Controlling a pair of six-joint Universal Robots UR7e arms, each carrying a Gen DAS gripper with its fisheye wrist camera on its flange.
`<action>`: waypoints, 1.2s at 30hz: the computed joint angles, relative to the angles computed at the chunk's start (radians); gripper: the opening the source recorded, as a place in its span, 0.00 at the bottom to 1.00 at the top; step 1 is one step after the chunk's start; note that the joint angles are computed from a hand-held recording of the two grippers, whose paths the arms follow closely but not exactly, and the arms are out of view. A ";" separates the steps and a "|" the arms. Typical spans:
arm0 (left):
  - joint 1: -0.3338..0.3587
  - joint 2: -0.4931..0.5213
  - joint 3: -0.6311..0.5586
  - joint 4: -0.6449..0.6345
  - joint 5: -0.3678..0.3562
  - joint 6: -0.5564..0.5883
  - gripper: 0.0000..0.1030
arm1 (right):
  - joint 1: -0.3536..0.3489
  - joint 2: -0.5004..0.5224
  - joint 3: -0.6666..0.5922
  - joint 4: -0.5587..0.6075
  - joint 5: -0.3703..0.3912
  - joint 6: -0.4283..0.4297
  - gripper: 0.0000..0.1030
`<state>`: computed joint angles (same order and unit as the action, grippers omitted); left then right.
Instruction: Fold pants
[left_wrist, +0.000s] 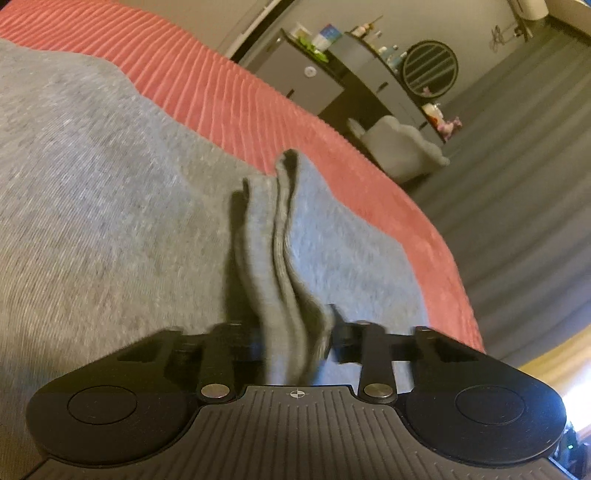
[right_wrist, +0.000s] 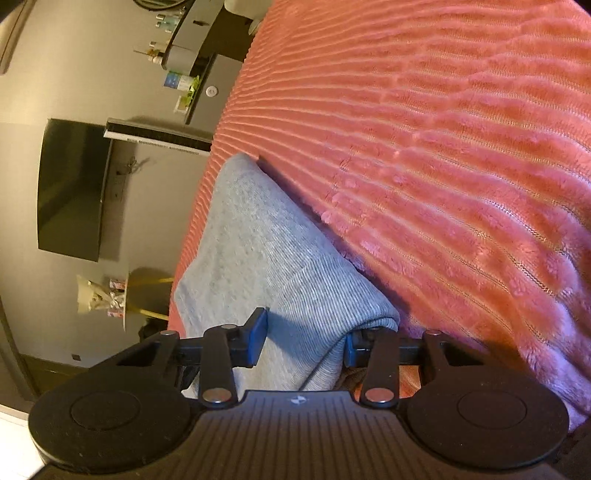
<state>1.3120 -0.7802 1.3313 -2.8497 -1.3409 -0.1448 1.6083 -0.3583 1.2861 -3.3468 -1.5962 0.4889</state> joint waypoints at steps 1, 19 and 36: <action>0.003 0.003 -0.007 0.010 0.001 0.003 0.22 | 0.000 0.002 -0.004 0.004 -0.002 -0.003 0.40; -0.007 -0.042 0.032 -0.033 -0.022 0.072 0.16 | 0.087 0.025 -0.062 0.066 -0.227 -0.225 0.24; 0.009 -0.124 0.085 -0.030 0.040 0.042 0.17 | 0.154 0.069 -0.151 0.222 -0.310 -0.320 0.23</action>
<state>1.3213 -0.9039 1.4162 -2.8801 -1.3013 -0.1031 1.7625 -0.2894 1.1353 -3.1244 -1.9066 0.1690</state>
